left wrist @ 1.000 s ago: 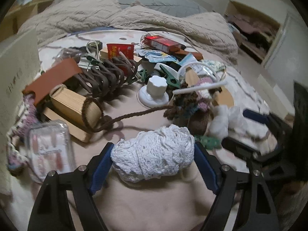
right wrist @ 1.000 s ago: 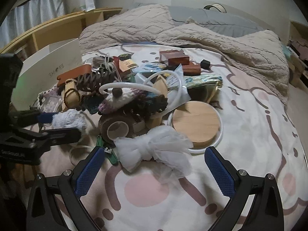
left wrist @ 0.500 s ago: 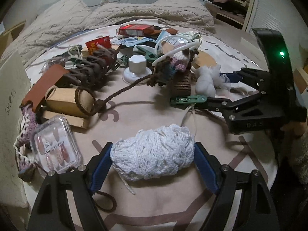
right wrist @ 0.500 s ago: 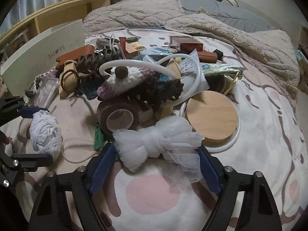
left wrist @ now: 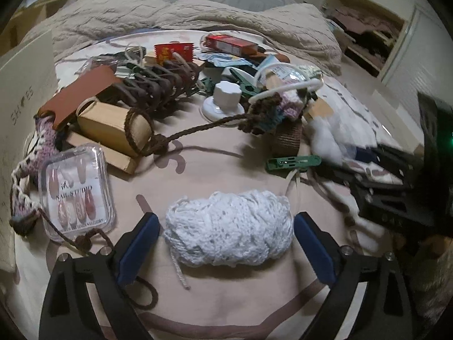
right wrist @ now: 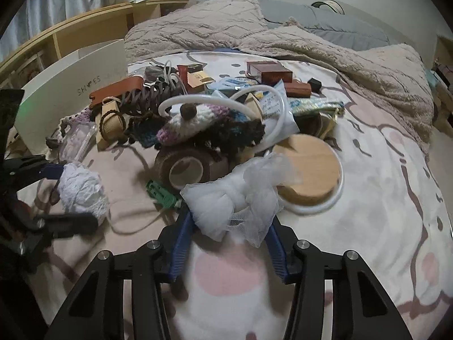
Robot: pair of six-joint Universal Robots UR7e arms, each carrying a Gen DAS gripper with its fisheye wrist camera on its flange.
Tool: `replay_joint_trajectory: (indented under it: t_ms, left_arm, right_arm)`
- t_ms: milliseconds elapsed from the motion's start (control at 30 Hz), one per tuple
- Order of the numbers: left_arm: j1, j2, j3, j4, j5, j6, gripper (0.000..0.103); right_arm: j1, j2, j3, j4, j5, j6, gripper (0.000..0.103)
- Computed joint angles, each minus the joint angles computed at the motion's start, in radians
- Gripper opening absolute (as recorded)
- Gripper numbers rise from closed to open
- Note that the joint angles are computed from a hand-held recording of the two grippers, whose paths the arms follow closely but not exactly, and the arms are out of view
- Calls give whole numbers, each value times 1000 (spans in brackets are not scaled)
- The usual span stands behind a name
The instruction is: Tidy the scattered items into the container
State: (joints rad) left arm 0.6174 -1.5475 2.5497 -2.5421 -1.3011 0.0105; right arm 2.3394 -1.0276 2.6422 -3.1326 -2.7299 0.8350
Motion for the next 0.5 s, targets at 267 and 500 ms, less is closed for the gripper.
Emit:
replay_joint_trajectory:
  t_ms: [267, 500]
  left_arm:
    - [-34, -19, 34, -50, 38, 9, 97]
    - [-33, -6, 39, -44, 48, -46, 97]
  right_arm:
    - [40, -73, 1, 202, 53, 160, 51]
    - [60, -120, -9, 333, 37, 193, 87]
